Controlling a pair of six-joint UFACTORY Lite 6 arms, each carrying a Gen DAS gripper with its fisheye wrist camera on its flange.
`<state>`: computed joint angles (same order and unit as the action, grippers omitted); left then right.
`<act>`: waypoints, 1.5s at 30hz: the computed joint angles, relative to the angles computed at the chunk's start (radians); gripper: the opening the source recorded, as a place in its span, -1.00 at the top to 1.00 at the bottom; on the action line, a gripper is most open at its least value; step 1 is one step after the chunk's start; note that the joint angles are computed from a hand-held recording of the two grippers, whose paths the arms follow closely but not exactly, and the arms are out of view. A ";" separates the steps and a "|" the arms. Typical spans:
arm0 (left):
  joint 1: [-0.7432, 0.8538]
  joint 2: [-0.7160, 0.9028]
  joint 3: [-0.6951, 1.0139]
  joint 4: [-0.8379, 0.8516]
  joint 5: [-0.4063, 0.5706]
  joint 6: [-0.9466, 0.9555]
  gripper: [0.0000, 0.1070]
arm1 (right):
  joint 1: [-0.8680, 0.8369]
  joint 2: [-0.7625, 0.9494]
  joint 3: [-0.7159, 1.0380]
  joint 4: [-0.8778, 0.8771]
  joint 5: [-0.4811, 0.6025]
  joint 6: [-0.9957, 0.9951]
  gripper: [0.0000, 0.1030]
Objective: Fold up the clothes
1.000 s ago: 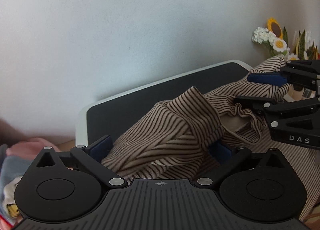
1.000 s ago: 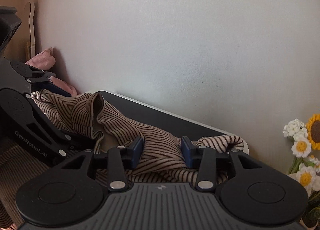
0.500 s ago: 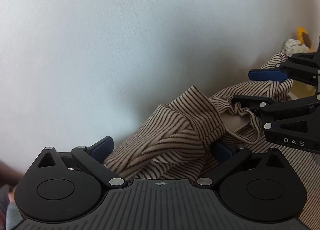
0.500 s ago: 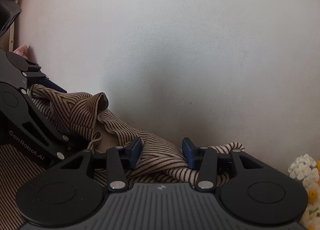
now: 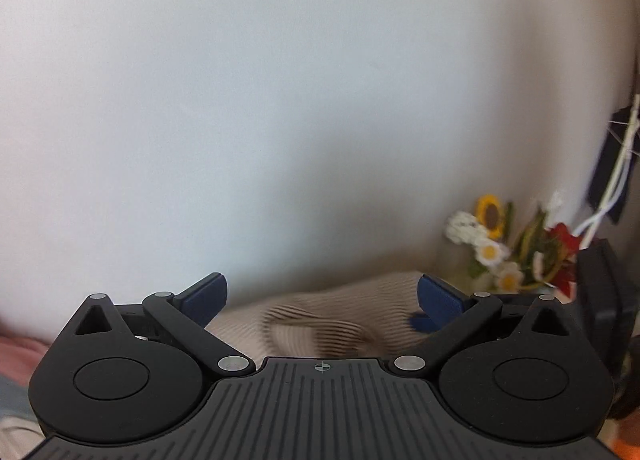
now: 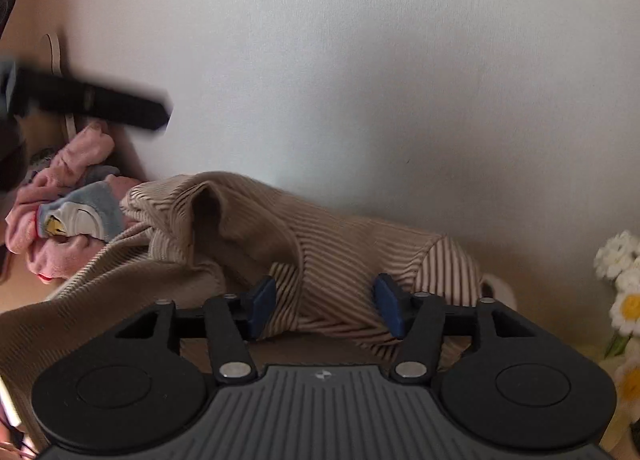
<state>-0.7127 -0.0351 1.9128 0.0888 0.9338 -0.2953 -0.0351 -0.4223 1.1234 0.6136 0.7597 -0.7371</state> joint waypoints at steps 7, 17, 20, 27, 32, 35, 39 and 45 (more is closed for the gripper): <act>0.043 -0.018 -0.267 -0.036 -0.004 -0.099 -0.93 | -0.159 0.041 0.122 0.104 0.231 -0.070 0.01; -0.036 -0.028 -0.303 0.099 0.005 -0.205 -0.93 | 0.081 0.609 0.810 0.045 0.355 0.102 -0.34; -0.057 -0.032 -0.313 0.132 0.005 -0.231 -0.93 | 0.176 0.733 0.883 -0.010 0.351 0.160 -0.34; -0.111 -0.075 -0.392 0.218 -0.035 -0.282 -0.93 | 0.188 0.596 0.613 0.033 0.270 0.098 0.09; -0.126 -0.153 -0.420 0.160 -0.006 -0.206 -0.93 | 0.175 0.442 0.452 0.073 0.223 0.012 0.35; -0.030 -0.297 -0.460 -0.021 0.019 -0.070 -0.93 | 0.184 0.292 0.307 0.079 0.166 -0.072 0.37; 0.032 -0.373 -0.451 -0.077 0.108 -0.012 -0.93 | 0.207 0.102 0.164 0.059 0.111 -0.137 0.40; 0.155 -0.450 -0.436 -0.228 0.178 0.181 -0.93 | 0.206 -0.004 0.061 0.073 0.109 -0.076 0.40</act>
